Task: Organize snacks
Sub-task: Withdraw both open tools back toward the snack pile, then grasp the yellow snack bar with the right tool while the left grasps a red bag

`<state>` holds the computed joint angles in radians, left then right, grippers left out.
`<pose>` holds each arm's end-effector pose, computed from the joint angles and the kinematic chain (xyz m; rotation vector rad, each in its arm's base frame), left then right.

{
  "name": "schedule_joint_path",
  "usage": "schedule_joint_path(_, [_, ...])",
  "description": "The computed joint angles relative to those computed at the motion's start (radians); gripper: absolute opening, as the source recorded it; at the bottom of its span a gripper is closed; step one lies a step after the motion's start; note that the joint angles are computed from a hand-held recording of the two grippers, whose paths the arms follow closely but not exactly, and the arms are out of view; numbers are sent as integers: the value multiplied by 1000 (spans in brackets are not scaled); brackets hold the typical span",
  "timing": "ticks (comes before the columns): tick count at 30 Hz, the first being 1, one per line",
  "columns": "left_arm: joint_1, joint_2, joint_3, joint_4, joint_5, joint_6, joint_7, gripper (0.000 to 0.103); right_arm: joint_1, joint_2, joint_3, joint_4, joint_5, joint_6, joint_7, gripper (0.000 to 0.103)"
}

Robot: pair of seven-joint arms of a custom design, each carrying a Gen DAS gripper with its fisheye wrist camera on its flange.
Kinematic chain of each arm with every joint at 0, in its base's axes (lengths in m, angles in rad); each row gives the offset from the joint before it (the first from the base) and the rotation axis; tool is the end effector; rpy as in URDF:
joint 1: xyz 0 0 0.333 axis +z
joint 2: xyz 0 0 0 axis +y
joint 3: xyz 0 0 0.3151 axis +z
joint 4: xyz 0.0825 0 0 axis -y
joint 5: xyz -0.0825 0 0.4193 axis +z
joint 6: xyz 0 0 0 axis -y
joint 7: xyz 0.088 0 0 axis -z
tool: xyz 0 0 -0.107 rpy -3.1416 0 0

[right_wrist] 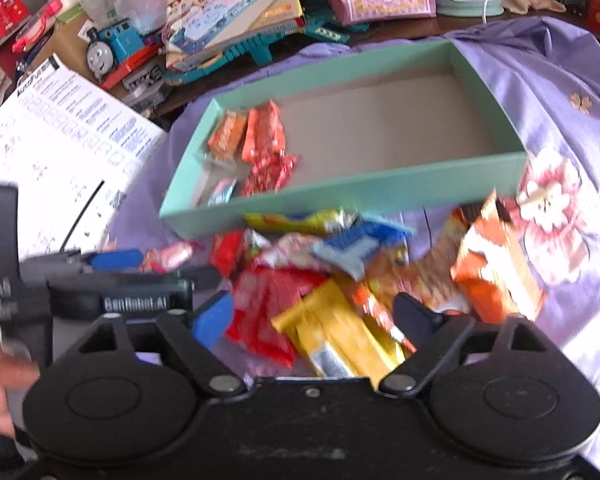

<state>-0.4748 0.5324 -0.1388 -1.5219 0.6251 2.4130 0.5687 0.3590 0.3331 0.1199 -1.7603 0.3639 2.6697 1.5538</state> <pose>0.6338 -0.4211 0.3752 -1.9166 1.8685 -0.5038 0.6444 0.3134 0.4237 -1.9416 1.5859 -0.0675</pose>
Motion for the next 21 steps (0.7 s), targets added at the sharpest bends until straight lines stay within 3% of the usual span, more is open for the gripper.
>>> schedule_joint_path(3, [1,12,-7,10,-16,-6,13,103,-21,-35,22,-69,50,21,-66,69])
schedule_joint_path(8, [-2,41,-17,45,-49,-18,39,103,-13,-37,14,-105,36,33,-117,62])
schedule_joint_path(16, [-18,93,-14,127,-79,-53,97,103,5,-26,0,-134,-9,79,-120,58])
schedule_joint_path(21, [-26,120,-15,166,-99,-65,127,103,-5,-39,-1,-160,6,105,-102,42])
